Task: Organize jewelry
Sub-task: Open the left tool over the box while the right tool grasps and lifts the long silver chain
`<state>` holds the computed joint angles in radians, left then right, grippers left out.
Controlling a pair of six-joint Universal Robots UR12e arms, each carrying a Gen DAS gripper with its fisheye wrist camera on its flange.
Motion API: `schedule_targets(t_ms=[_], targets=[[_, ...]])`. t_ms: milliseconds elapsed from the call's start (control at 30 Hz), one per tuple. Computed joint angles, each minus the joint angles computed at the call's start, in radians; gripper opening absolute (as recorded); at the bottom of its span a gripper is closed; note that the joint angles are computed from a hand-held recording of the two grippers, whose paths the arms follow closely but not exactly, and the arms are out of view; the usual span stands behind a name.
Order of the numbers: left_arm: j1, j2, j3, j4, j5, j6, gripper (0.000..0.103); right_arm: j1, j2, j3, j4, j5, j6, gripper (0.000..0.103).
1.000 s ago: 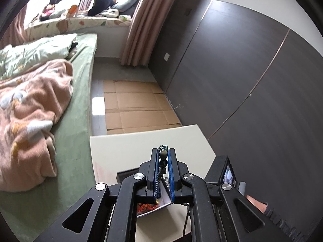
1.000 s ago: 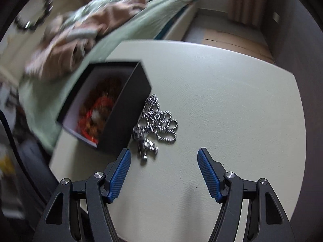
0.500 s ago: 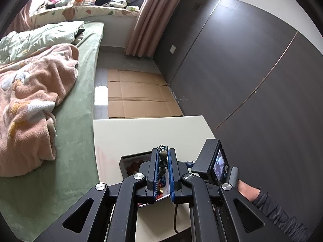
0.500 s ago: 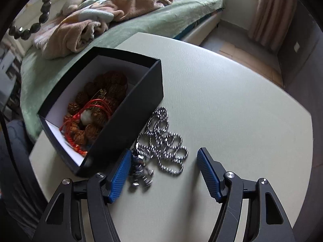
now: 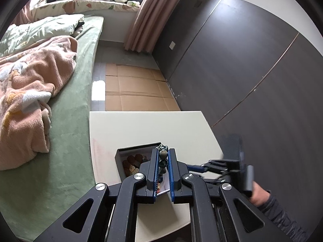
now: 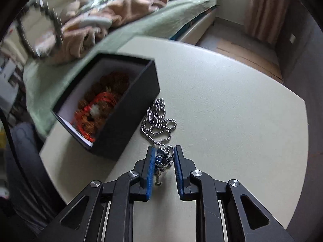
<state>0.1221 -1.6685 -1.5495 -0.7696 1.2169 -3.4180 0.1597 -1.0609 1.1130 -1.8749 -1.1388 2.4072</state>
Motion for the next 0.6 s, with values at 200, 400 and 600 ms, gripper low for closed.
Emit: schedule_targets(t_ms=[200, 400, 600], targets=[[0.001, -0.013, -0.006, -0.003, -0.014, -0.015, 0.009, -0.013, -0.045, 0.004, -0.060, 0.045, 0.031, 0.020], [0.011, -0.032, -0.014, -0.024, -0.048, -0.067, 0.009, -0.016, -0.075, -0.021, -0.135, 0.083, 0.066, 0.020], [0.010, -0.044, -0.011, -0.064, -0.058, -0.075, 0.052, -0.009, -0.094, -0.065, -0.210, 0.109, 0.101, 0.020]])
